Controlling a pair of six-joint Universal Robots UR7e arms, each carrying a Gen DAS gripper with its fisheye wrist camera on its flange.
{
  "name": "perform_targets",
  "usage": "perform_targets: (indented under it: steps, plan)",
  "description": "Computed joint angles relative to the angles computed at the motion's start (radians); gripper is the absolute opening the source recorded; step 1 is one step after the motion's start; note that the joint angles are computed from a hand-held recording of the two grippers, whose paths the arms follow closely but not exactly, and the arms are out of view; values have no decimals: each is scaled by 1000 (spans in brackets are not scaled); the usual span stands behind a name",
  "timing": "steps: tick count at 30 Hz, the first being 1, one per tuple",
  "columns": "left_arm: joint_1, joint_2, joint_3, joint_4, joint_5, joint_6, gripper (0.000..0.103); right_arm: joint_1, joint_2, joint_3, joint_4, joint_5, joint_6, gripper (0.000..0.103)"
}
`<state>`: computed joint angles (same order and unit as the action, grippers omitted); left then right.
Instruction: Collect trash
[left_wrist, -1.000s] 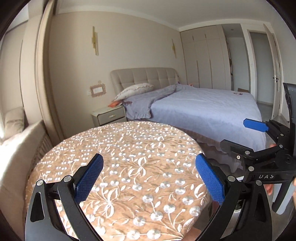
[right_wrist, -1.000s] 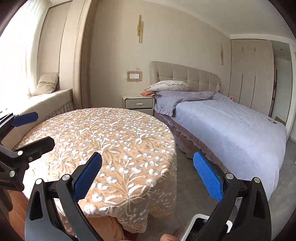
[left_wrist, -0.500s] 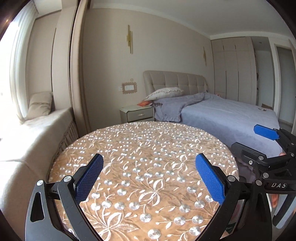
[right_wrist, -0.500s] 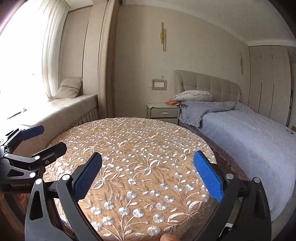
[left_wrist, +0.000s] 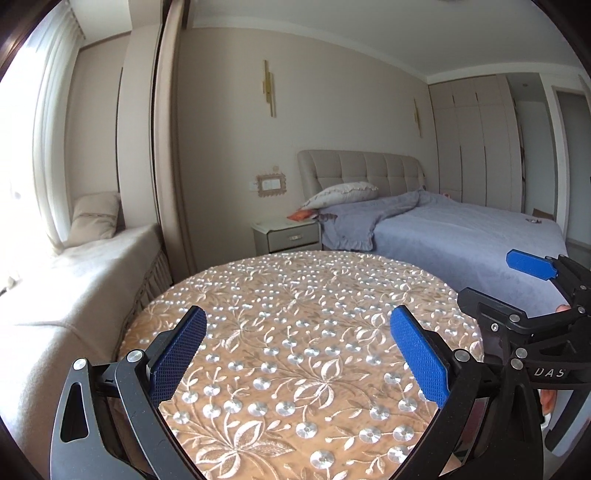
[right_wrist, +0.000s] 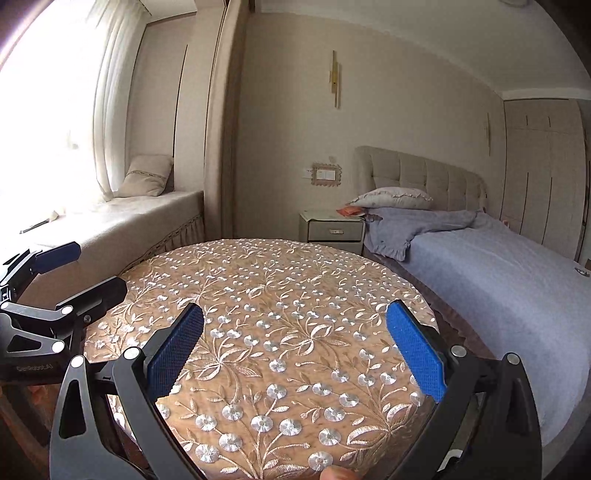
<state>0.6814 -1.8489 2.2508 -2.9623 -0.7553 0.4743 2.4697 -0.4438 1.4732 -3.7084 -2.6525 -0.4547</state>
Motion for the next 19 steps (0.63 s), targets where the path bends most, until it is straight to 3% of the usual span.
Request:
perform_targets:
  steps: [11,19]
  plan:
    - [-36,-4,5,20,19,-2,98,-13,-7,20,-21,12,-1,99]
    - [-47,21,-24,115,52,-50,98,-29,-34,62,-30,27,50,99]
